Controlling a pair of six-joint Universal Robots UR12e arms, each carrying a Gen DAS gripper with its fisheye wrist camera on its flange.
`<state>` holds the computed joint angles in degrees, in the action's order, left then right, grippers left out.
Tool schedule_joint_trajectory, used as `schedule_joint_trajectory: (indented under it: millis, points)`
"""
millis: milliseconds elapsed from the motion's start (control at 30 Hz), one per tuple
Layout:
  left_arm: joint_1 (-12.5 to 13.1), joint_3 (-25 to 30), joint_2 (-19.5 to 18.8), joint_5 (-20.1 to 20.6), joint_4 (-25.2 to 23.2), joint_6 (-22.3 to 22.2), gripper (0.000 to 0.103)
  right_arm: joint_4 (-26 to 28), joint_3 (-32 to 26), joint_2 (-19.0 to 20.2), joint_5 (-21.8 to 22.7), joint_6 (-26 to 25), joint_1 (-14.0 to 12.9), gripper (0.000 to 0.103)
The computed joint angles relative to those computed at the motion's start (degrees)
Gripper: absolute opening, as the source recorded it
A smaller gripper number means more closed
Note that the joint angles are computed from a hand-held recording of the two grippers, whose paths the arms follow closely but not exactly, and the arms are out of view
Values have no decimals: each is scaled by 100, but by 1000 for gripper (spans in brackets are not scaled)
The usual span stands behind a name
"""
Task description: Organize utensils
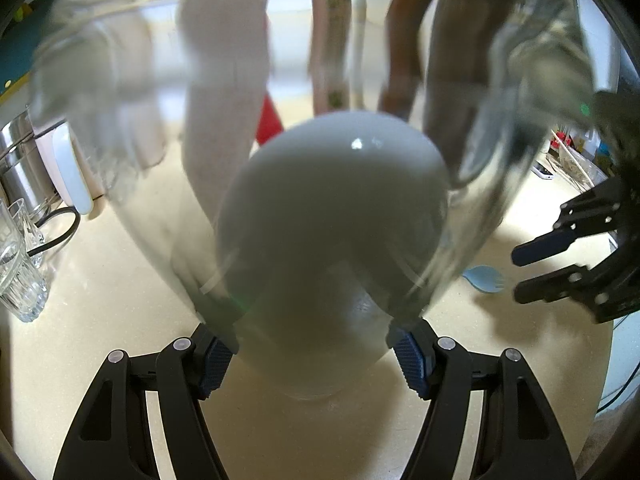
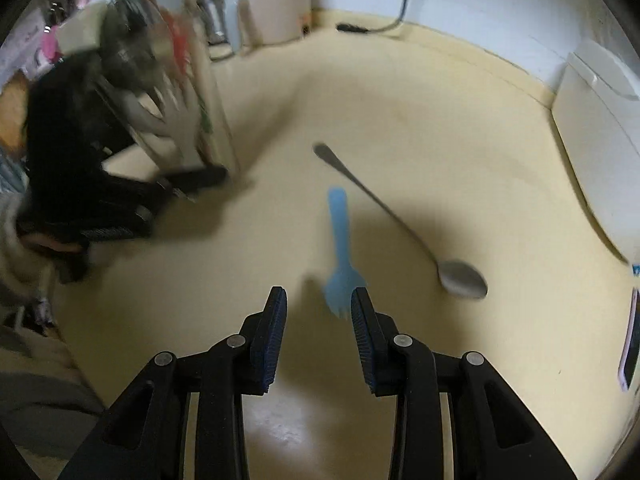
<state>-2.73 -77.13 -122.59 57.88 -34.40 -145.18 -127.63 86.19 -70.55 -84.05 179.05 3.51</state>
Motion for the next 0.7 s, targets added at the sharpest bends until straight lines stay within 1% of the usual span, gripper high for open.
schedule_joint_trajectory:
  millis: [100,200,267,300,333,400,500,600,700]
  points:
    - [1,0,1,-1,0,1,73,-179,53,52,-185,154,8,39]
    - [0,2,1,-3,-10,16,73,-109,60,123,-238,215,-5,39]
    - [-6,-5,7,3,-4,12,73,-467,188,94,-269,55,23,41]
    - [-1,5,-12,-1,1,17,73,-614,262,71,-259,40,19,40]
    - [-1,5,-12,-2,1,17,73,-638,279,60,-227,71,10,38]
    - [0,6,-12,-3,-2,18,73,-579,283,53,-214,2,-1,29]
    - [0,6,-11,-6,-8,16,73,-378,272,10,-31,148,-47,29]
    - [0,7,-11,-6,-8,14,73,-513,321,-102,123,441,-84,29]
    - [-2,8,-11,-11,-13,9,73,-685,328,-260,134,572,-92,29]
